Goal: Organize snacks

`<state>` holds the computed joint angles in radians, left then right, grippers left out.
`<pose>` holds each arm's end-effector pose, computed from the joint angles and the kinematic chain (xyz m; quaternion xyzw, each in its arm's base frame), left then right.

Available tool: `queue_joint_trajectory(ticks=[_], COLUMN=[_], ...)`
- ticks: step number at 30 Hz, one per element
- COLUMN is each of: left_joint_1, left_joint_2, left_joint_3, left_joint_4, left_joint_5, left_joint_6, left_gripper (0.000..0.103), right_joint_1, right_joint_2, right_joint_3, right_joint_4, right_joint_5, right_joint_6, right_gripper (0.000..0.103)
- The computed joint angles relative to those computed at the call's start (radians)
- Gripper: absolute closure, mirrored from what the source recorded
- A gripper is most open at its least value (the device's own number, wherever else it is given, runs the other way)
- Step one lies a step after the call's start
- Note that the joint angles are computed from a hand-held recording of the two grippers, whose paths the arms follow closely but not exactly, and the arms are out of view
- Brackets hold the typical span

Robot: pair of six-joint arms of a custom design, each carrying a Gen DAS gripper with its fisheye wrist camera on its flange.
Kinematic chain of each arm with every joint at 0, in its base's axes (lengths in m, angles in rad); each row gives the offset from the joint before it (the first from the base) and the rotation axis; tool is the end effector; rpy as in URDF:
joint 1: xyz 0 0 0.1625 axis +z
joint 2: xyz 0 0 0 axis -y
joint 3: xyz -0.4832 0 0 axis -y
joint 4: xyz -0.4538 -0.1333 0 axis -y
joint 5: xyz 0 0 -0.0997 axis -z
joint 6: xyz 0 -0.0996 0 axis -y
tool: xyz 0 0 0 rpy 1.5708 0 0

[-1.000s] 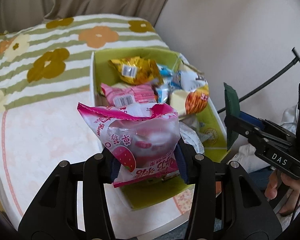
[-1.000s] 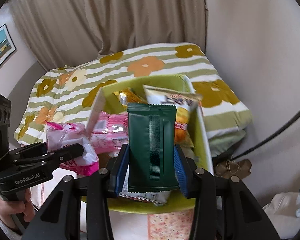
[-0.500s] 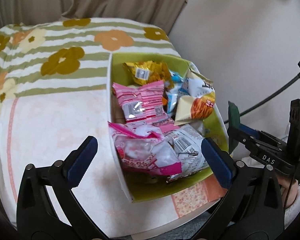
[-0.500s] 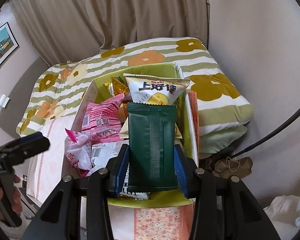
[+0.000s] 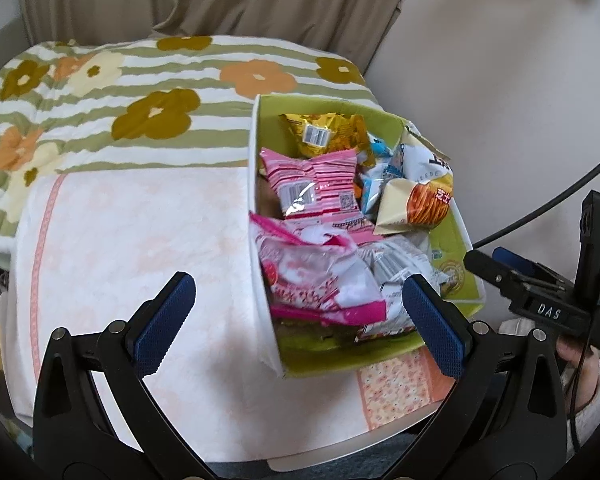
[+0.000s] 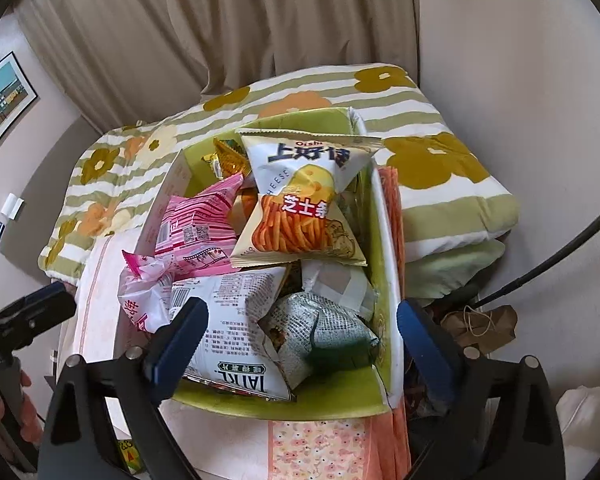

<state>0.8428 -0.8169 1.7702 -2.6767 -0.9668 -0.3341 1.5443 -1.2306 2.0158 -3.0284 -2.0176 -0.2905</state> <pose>-0.3270 -0.6522 0.0789 0.1640 0.9380 -0.2129 0.2189 0.0739 -0.6183 0.2890 0.0487 -0.9222 0.2847 0.2573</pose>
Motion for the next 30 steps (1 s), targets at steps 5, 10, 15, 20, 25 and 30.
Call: queue_joint_trajectory(ticks=[5,10,15,20,25,30], left_joint_1=[-0.023,-0.062,-0.118,-0.189,-0.221,-0.239], left_joint_2=[-0.06,-0.154,-0.264,-0.366,-0.459,-0.523], left_joint_3=[0.069,0.155,0.255,0.369,0.458,0.509], left_joint_4=[-0.067,-0.151,-0.237,-0.33,-0.365,-0.344], left_joint_5=[0.023,0.074,0.153,0.279,0.31,0.341], left_joint_6=[0.044,0.123,0.188,0.232,0.241,0.208], left_gripper=[0.001,0.001,0.001,0.001,0.001,0.001], right_joint_1=[0.049,0.145,0.252,0.368,0.448,0.473], right_joint_2=[-0.017,-0.027,-0.014,0.03,0.098,0.123], right_joint_3=[0.038,0.092,0.143,0.189,0.208,0.22], right_joint_4=[-0.074,-0.198,-0.326,-0.517,-0.697,-0.728], right_joint_5=[-0.014,-0.055,-0.119,-0.202,-0.289,-0.303], right_joint_6=[-0.002,-0.013,-0.025,-0.074,-0.162,-0.153], right_gripper=[0.009,0.009,0.009,0.006,0.001,0.001])
